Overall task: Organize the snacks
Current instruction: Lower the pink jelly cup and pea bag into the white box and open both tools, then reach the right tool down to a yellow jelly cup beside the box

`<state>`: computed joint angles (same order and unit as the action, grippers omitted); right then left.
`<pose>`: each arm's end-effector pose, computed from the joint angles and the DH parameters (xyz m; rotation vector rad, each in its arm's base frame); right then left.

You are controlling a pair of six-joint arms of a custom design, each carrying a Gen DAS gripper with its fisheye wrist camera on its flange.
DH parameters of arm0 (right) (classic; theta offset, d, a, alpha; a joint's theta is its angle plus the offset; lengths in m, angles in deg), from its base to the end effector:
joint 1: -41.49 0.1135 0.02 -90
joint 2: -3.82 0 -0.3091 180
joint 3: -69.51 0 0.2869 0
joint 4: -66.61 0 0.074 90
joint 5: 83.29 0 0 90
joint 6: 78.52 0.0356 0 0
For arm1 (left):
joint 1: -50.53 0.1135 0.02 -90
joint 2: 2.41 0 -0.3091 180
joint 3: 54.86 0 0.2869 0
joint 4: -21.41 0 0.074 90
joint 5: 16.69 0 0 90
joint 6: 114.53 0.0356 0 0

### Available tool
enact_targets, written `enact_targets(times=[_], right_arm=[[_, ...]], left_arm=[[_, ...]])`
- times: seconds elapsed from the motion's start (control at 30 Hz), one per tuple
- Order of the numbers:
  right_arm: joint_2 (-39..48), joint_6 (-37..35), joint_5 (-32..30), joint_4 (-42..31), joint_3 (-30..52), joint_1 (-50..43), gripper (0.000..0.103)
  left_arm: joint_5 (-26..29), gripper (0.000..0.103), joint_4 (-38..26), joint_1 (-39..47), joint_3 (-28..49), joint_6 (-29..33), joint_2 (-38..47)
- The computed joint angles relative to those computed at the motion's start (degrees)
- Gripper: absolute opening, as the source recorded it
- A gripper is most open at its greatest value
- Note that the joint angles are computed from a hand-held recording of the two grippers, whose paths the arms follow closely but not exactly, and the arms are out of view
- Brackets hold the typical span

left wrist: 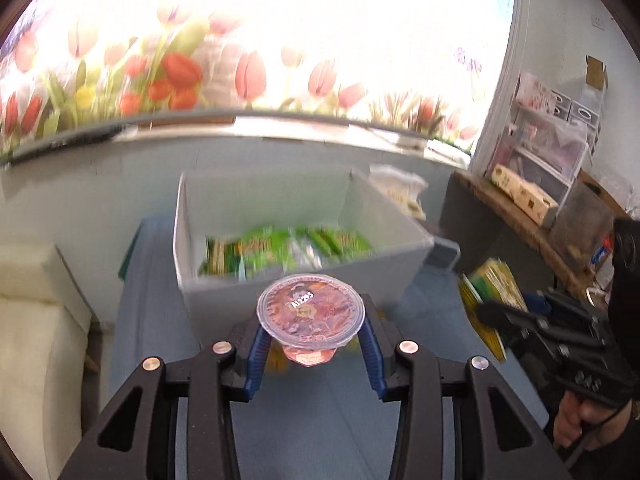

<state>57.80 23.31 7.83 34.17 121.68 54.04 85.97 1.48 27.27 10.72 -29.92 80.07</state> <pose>0.2106 0.0462 0.2928 -0.0024 2.1770 0.2223 0.3103 -0.1419 0.2714 0.4711 2.1951 -0.5185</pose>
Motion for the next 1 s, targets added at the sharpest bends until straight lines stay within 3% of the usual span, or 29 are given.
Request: enact_targets(times=[0.17,0.33,0.5,0.53,0.57,0.63,0.67,0.77,1.0], right_arm=[[15.17,-3.99,-5.37,4.20,11.89,-5.26,0.040],[31.59,-7.40,-6.99,0.78,25.76,-8.12,0.040],[39.28,-7.74,-7.82,-0.55,31.48,-9.19,0.043],[40.27,-7.61,-7.53,-0.92,32.14,-9.21,0.050],[41.21,-7.46,-6.80,-1.57,32.81,-9.22,0.069],[41.70,-6.34,-4.95,-1.05,32.48,-9.24,0.092],[41.00,-6.14,-5.02,0.19,31.30,-9.52,0.092],[38.54,-6.15,-5.34,2.09,28.49,-10.48,0.092],[32.19,-6.72,-4.05,3.30,23.43,-11.00,0.097]], left_arm=[[2.17,0.045,-2.32,1.42,12.70,0.00,9.68],[2.29,0.045,-7.58,3.16,25.12,0.03,20.84],[0.59,0.046,-9.50,3.77,29.79,1.35,27.67],[0.21,0.052,-10.30,3.84,30.78,1.33,28.97],[-0.99,0.059,-10.86,3.68,31.10,1.33,29.55],[-2.50,0.097,-10.69,3.59,30.90,1.01,29.97],[-2.12,0.101,-9.62,3.81,29.95,0.78,29.60],[-1.01,0.103,-8.54,4.49,28.38,0.96,28.58],[-4.36,0.103,-9.43,3.38,27.01,2.25,25.57]])
